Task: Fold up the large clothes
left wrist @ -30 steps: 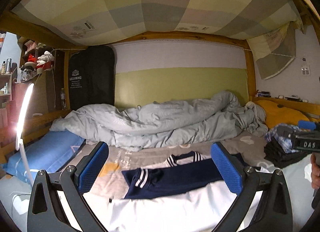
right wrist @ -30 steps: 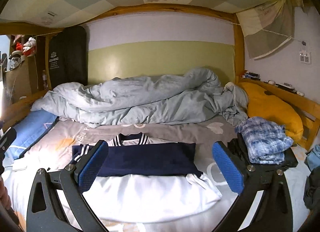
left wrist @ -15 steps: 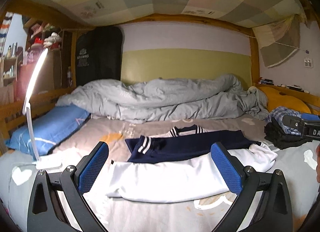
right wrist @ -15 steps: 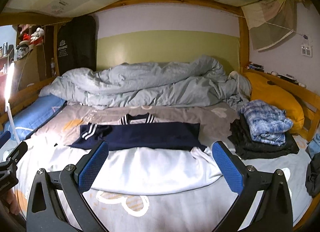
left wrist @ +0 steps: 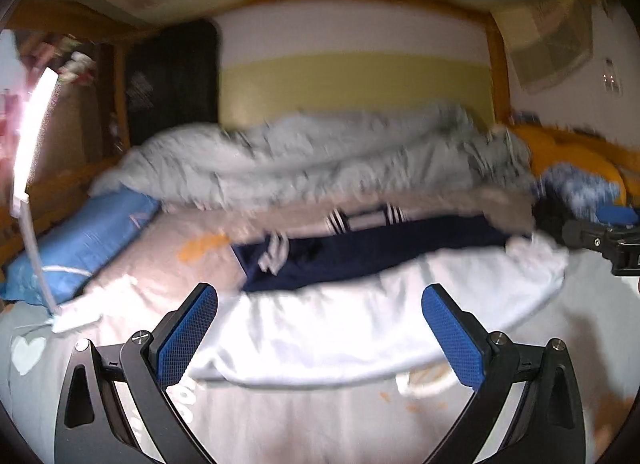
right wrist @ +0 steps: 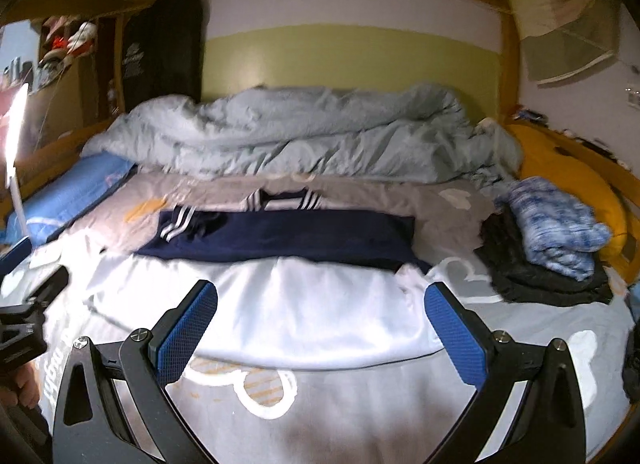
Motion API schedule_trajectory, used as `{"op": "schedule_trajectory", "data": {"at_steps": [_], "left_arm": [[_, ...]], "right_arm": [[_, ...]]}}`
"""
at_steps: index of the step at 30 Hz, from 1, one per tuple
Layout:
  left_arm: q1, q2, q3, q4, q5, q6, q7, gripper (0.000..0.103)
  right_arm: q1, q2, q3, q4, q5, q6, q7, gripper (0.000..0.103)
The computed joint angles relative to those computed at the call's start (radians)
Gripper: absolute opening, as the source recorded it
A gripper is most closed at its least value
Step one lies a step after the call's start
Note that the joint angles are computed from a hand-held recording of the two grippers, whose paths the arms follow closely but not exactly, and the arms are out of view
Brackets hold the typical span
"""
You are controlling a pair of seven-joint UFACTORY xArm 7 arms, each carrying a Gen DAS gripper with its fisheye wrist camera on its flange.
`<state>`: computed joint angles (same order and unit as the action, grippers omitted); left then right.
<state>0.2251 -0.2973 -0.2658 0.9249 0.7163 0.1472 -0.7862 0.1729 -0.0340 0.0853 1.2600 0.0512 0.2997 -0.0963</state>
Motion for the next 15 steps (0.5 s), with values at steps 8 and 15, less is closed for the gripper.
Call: {"op": "schedule_trajectory", "data": {"at_steps": [8, 15], "left_arm": [[-0.202, 0.194, 0.131, 0.042, -0.179, 0.144, 0.294, 0.103], [-0.286, 0.351, 0.213, 0.149, -0.099, 0.235, 0.278, 0.103]], "right_arm": [[-0.003, 0.165, 0.001, 0.074, 0.083, 0.219, -0.217, 0.103], [0.043, 0.255, -0.022, 0.094, -0.150, 0.206, -0.139, 0.103]]}}
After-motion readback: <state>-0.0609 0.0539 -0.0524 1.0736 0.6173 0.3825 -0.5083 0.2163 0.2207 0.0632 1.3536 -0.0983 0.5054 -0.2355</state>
